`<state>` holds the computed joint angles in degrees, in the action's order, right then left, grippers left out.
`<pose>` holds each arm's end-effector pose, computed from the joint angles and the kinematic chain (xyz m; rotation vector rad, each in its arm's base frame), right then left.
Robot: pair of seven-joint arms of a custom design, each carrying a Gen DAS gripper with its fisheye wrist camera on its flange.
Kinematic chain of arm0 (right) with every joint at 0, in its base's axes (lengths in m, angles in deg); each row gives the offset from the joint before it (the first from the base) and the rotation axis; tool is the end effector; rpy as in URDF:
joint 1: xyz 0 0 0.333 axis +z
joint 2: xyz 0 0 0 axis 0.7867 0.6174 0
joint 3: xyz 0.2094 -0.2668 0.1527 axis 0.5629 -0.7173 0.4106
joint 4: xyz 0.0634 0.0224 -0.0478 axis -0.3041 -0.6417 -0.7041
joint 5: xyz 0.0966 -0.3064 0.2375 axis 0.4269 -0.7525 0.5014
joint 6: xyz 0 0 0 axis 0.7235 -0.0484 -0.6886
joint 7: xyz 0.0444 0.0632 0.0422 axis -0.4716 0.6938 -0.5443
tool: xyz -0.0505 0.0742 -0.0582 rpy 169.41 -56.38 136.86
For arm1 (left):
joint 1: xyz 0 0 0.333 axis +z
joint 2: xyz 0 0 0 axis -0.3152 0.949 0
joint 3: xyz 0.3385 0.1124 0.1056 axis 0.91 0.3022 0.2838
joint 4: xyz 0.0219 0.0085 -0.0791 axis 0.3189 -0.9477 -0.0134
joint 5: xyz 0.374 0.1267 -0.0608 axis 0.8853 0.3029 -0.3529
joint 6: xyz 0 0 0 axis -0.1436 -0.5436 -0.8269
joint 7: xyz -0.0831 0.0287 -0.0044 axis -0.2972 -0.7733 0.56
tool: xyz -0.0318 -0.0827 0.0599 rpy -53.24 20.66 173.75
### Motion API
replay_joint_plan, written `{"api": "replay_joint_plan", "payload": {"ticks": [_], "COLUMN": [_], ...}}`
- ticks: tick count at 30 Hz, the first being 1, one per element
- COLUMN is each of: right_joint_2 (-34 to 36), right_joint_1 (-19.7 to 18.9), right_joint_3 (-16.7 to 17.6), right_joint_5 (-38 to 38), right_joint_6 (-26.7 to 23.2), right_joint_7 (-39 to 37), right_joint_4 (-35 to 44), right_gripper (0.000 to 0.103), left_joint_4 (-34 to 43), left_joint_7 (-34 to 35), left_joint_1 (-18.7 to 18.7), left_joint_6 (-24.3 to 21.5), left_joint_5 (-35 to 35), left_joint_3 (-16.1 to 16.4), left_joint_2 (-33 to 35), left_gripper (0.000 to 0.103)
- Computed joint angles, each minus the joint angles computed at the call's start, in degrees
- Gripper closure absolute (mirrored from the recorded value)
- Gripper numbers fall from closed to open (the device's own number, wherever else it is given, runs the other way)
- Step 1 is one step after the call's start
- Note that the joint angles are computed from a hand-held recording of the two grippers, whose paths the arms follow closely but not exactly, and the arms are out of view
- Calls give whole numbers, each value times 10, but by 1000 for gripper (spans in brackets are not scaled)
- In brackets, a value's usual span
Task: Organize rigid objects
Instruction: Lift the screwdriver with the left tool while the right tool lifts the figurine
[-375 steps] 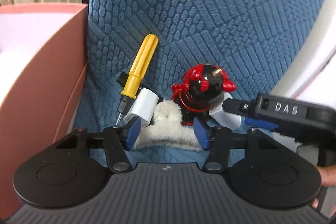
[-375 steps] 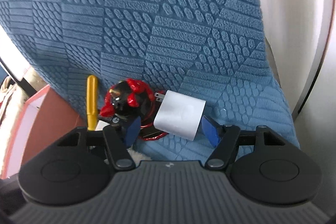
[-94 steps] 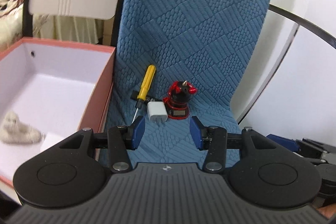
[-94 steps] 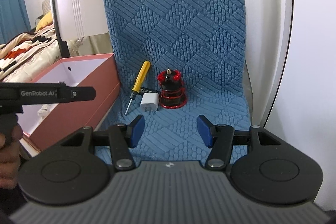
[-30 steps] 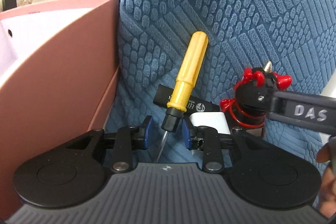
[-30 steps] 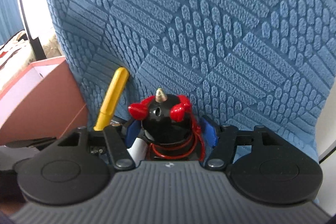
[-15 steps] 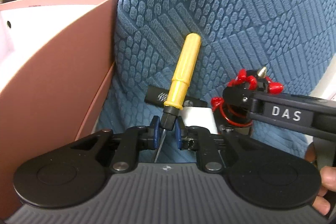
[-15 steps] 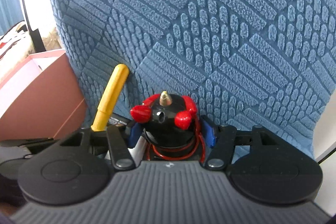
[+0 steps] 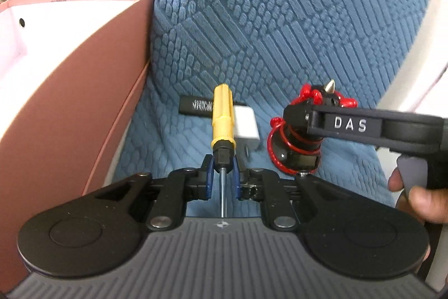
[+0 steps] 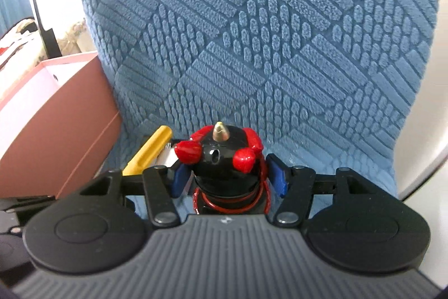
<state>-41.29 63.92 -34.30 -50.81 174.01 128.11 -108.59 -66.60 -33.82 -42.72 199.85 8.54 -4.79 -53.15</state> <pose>0.6737 0.2943 0.4821 -1.9947 1.1947 -0.3699 0.5997 -0.3512 0.4369 -1.9666 1.4443 -0.8860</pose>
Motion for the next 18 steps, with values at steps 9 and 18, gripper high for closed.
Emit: {"api": "replay_joint_plan", "payload": {"ticks": [9, 18], "right_joint_2": [-64, -133], "right_joint_1": [23, 38], "right_joint_3": [-34, -48], "right_joint_5": [-22, -15], "right_joint_6": [-19, -16], "right_joint_7": [19, 44], "right_joint_4": [-69, -153], "right_gripper": [41, 41], "left_joint_4": [-55, -112], "left_joint_7": [-21, -38], "left_joint_1": [1, 15], "left_joint_6": [-2, 27], "left_joint_5": [19, 21], "left_joint_3": [-17, -40], "left_joint_2": [-41, -74], "left_gripper": [86, 86]}}
